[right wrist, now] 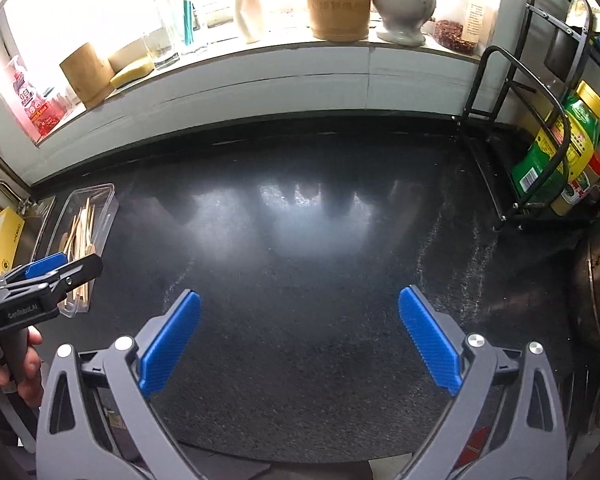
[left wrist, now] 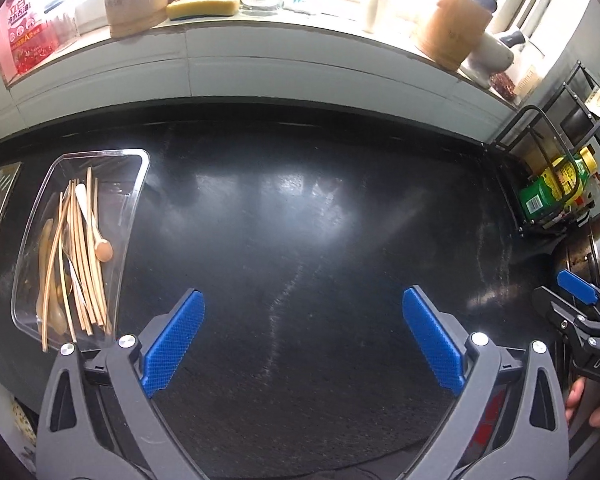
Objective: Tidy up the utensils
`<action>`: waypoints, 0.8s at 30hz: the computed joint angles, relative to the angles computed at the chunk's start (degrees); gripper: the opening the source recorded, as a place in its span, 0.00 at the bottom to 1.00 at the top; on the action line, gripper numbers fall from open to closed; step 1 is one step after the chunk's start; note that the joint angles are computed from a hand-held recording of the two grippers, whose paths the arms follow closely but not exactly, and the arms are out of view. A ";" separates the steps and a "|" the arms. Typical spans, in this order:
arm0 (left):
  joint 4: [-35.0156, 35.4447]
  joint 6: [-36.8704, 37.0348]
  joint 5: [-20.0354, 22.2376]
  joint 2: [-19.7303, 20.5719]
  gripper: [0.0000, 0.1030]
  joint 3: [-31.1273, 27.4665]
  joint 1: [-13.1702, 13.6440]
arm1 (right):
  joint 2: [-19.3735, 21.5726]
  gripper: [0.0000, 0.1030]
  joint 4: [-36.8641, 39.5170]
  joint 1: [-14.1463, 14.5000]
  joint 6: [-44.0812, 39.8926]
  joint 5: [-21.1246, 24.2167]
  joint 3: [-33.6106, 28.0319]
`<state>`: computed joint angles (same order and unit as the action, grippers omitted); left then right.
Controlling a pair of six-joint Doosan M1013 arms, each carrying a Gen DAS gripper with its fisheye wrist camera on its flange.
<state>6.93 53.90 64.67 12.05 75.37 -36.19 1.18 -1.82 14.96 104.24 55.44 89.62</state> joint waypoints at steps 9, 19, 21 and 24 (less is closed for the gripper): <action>2.69 -1.13 1.93 0.36 0.94 -1.09 -1.80 | -0.28 0.93 2.88 -1.09 -2.99 -0.56 0.41; 3.97 -1.57 3.64 0.54 0.94 -1.61 -1.96 | -0.12 0.93 3.91 -1.17 -3.03 -0.79 0.35; 4.10 -1.52 3.76 0.58 0.94 -1.71 -1.94 | -0.08 0.93 4.10 -1.13 -3.01 -0.79 0.32; 4.19 -1.48 3.78 0.59 0.94 -1.74 -1.88 | -0.03 0.93 4.12 -1.04 -2.86 -0.86 0.27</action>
<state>11.13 52.43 68.46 12.63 73.63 -38.07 1.15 2.30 13.92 101.38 54.59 89.89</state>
